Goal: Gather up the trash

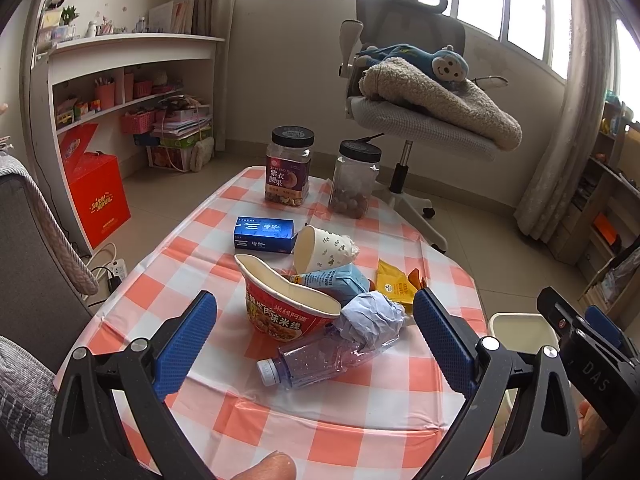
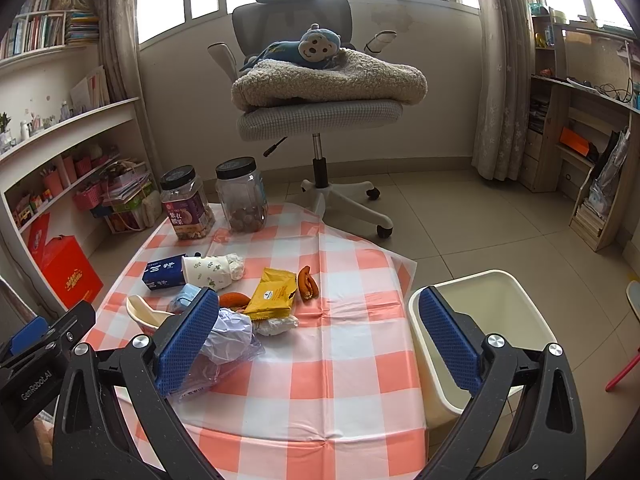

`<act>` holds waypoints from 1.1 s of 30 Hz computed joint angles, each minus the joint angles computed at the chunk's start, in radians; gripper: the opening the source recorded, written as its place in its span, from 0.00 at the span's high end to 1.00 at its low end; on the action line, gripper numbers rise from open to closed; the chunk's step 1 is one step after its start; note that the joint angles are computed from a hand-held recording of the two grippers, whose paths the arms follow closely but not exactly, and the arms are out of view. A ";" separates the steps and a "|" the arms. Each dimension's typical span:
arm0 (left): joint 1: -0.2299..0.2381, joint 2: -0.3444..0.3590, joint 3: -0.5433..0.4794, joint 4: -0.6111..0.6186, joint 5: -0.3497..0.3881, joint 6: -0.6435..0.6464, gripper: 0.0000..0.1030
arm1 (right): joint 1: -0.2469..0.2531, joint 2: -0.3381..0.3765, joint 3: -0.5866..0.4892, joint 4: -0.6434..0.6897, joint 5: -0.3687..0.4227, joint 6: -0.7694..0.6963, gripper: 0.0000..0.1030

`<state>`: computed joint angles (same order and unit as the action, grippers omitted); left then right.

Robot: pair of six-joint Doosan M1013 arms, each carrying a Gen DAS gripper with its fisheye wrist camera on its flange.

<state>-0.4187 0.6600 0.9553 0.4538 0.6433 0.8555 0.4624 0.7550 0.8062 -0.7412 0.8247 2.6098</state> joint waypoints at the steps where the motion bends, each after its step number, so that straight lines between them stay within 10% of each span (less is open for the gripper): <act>1: 0.000 -0.001 0.001 -0.001 0.000 0.000 0.07 | 0.000 0.001 -0.001 0.000 0.000 0.000 0.07; 33: 0.002 0.001 -0.005 -0.008 0.006 0.011 0.07 | -0.001 0.003 -0.003 0.007 -0.002 -0.001 0.07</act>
